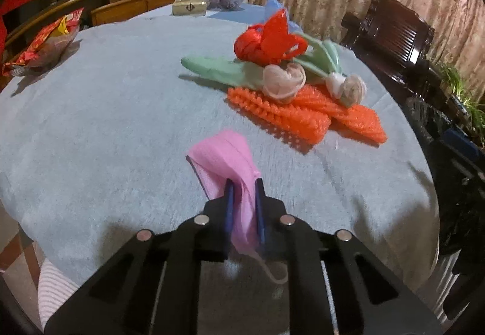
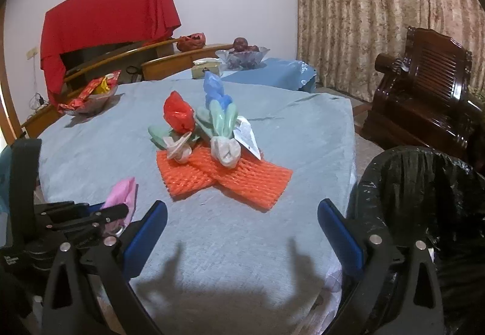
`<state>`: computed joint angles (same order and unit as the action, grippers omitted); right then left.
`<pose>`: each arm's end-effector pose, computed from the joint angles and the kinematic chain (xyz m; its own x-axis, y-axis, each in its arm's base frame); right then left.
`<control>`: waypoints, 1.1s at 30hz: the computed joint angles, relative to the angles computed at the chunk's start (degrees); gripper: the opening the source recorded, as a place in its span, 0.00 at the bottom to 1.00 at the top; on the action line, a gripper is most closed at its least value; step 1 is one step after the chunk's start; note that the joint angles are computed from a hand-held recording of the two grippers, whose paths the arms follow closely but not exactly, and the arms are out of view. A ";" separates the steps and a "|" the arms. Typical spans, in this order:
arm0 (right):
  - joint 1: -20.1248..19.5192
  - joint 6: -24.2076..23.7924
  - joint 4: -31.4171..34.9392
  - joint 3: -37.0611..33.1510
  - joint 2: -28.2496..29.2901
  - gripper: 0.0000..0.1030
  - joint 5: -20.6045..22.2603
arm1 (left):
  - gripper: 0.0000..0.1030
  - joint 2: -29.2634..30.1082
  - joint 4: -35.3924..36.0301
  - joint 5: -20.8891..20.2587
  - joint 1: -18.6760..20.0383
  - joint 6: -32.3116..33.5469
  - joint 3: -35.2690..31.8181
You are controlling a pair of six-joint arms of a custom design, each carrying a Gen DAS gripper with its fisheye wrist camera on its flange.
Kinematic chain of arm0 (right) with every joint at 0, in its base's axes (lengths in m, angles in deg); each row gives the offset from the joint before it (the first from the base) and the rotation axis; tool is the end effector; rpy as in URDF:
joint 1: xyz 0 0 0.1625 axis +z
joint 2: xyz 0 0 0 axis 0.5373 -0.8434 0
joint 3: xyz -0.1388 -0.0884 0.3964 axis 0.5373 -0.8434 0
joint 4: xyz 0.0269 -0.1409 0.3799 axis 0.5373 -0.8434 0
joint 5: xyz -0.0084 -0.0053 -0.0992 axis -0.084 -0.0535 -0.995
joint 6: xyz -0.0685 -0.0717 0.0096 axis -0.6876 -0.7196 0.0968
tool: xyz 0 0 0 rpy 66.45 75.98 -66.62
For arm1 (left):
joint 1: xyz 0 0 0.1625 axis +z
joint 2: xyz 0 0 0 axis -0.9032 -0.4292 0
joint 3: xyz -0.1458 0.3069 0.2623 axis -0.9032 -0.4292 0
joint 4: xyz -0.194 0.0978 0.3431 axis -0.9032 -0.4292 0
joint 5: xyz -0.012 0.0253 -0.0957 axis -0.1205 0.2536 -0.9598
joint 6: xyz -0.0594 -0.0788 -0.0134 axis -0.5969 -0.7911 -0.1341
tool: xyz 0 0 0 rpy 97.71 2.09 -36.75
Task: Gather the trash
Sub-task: 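Grasp the green glove with the right gripper while the left holds the pink mask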
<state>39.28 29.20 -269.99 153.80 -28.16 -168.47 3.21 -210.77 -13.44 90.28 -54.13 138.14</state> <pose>0.0066 -0.3937 0.3619 -0.7589 -0.1074 0.6423 -0.5741 0.5758 -0.5821 -0.3866 -0.4160 -0.0436 -0.7781 0.1786 -0.6022 0.5096 0.7401 -0.4389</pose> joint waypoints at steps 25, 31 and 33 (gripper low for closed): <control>5.74 3.00 8.78 -13.14 10.89 0.45 -2.29 | 0.09 1.98 -12.65 5.18 1.01 18.32 -7.93; 6.84 3.82 9.39 -16.74 14.58 0.45 -4.22 | 0.09 2.93 -14.57 5.61 2.42 20.98 -9.91; 7.13 4.24 10.08 -18.11 15.78 0.45 -4.85 | 0.09 3.26 -15.05 5.59 2.88 21.84 -10.59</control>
<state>46.41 33.44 -259.91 135.69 -12.38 -173.32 6.47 -225.83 -7.85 93.16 -32.29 127.55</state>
